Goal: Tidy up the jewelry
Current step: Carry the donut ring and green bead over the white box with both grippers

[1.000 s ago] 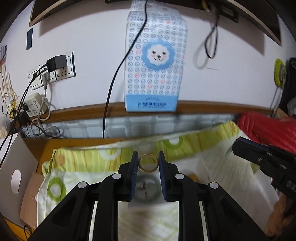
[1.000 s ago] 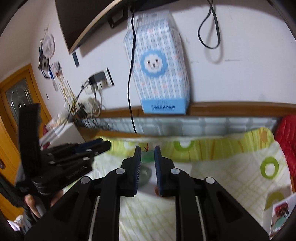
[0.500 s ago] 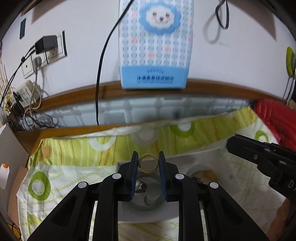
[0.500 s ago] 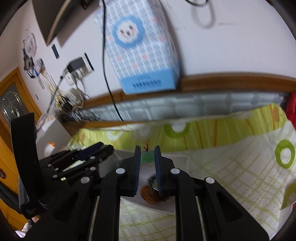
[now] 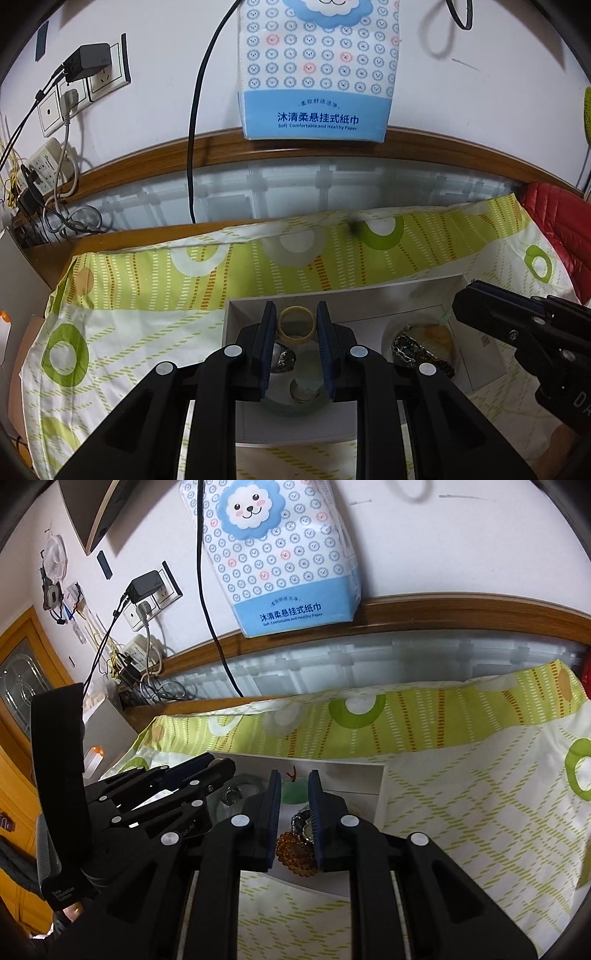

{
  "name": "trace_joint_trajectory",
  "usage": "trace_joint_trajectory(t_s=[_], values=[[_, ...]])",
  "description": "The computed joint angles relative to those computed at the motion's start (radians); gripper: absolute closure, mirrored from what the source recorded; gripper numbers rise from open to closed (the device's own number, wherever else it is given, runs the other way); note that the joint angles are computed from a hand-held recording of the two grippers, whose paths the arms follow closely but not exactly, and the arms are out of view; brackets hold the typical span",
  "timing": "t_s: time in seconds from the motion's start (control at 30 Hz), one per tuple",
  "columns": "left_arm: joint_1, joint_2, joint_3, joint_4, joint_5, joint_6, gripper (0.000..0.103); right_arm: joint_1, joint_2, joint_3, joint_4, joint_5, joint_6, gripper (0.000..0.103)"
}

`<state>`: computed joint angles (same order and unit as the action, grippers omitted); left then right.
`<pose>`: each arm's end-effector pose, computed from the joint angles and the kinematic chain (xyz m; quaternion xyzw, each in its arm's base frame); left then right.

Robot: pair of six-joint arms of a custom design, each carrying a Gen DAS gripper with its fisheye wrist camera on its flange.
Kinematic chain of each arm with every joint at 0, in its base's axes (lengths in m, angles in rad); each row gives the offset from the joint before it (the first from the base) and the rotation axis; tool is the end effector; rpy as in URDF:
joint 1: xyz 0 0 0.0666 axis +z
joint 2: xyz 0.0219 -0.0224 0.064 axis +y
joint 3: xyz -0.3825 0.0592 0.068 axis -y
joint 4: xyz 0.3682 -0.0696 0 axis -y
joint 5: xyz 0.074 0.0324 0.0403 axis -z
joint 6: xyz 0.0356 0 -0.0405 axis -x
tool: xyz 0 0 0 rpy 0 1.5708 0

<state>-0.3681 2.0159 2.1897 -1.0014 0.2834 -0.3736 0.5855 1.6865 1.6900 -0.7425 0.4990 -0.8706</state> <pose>0.6341 -0.2557 0.4304 0.3821 0.8411 -0.1306 0.3598 0.4926 0.3057 0.4329 0.2247 0.8633 0.0919 0.4425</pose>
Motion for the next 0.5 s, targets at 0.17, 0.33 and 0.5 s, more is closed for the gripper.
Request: trace_joint_trajectory(t_s=[0.17,0.33,0.5], values=[[-0.005,0.003,-0.002,-0.005,-0.008,-0.012,0.081,0.0,0.013,0.012,-0.011,-0.01,-0.001,0.089],[0.0,0.024,0.034,-0.043,0.004,-0.002,0.081,0.002,0.015,0.013,-0.009,-0.01,-0.002,0.089],[-0.002,0.023,0.031,-0.046,0.001,-0.007,0.081,0.0,0.018,0.014,-0.014,-0.019,-0.006,0.089]])
